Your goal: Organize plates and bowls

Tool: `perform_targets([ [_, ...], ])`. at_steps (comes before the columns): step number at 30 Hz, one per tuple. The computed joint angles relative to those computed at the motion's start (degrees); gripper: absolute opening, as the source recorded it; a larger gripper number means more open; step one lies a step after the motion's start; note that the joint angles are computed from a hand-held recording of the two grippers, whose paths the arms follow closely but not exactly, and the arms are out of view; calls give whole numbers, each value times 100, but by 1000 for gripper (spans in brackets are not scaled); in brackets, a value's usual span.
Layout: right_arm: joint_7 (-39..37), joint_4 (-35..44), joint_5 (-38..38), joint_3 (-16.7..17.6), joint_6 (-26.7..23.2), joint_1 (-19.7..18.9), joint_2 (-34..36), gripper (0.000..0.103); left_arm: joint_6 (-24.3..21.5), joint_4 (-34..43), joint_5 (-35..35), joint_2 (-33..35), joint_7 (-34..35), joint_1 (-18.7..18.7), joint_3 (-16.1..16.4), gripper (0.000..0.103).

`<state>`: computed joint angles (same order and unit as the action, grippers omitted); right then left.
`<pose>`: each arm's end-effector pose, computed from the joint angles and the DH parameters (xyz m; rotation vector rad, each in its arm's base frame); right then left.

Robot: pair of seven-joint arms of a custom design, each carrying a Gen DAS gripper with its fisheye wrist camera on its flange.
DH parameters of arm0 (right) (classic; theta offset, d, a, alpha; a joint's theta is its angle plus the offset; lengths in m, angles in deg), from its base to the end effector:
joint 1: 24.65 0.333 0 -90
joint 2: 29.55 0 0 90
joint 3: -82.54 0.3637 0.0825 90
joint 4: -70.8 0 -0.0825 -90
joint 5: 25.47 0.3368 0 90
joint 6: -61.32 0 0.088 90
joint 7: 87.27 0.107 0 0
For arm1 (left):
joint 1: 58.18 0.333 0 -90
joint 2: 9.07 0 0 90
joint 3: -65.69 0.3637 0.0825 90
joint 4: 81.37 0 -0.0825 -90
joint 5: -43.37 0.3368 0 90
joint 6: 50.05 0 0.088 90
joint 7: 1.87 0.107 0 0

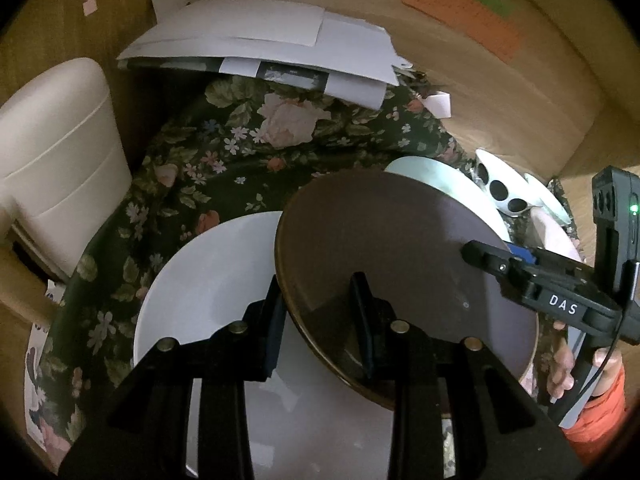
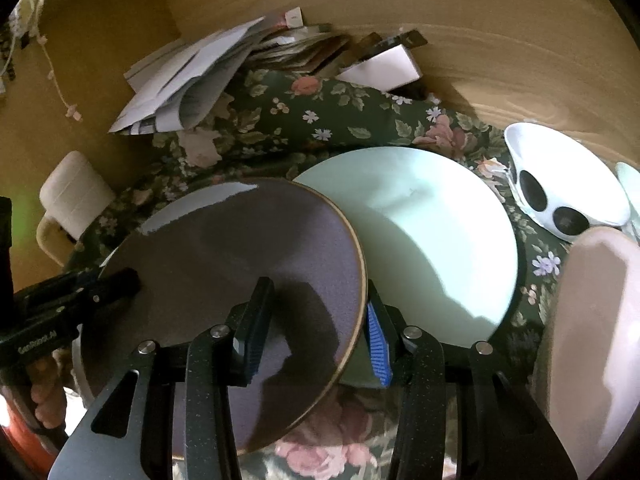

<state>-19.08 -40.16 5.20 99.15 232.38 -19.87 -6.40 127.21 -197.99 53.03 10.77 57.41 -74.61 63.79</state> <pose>0.6212 0.1780 0.4253 -1.8886 1.5600 -0.2422 0.5930 -0.2086 0.4358 -1.9594 1.8508 -0.9088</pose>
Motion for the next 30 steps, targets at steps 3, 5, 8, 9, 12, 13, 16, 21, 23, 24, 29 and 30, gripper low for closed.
perform_targets([
  [3,-52,-215,71,82,185,-44,-129,40,77,-128,63,-96,-95,-127,107,31],
  [5,-104,-363,139,156,291,-97,-226,40,115,-206,152,-162,-186,-251,222,31],
  [8,-199,-589,276,277,409,-194,-395,40,180,-327,261,-270,-280,-350,296,31],
  [9,-238,-669,337,320,457,-224,-458,40,222,-382,299,-313,-313,-382,322,31],
  [12,-271,-880,443,355,624,-208,-623,40,321,-509,411,-425,-402,-487,400,32],
  [13,-291,-959,486,382,686,-219,-686,40,344,-544,434,-459,-424,-511,412,32],
  [16,-454,-1164,731,567,816,-365,-865,40,413,-650,575,-570,-542,-689,558,32],
  [21,-872,-1465,1306,768,995,-500,-1181,40,481,-772,915,-731,-848,-1066,868,32],
  [23,-1121,-1559,1629,818,1057,-517,-1293,40,482,-798,1095,-788,-1013,-1211,976,32],
  [24,-1247,-1597,1788,819,1075,-507,-1347,40,487,-820,1193,-818,-1102,-1267,1017,32],
  [29,-1959,-1769,2669,816,1119,-473,-1614,40,458,-822,1799,-897,-1616,-1491,1187,32],
  [30,-2107,-1799,2844,800,1118,-459,-1664,40,449,-820,1923,-911,-1723,-1513,1194,32],
])
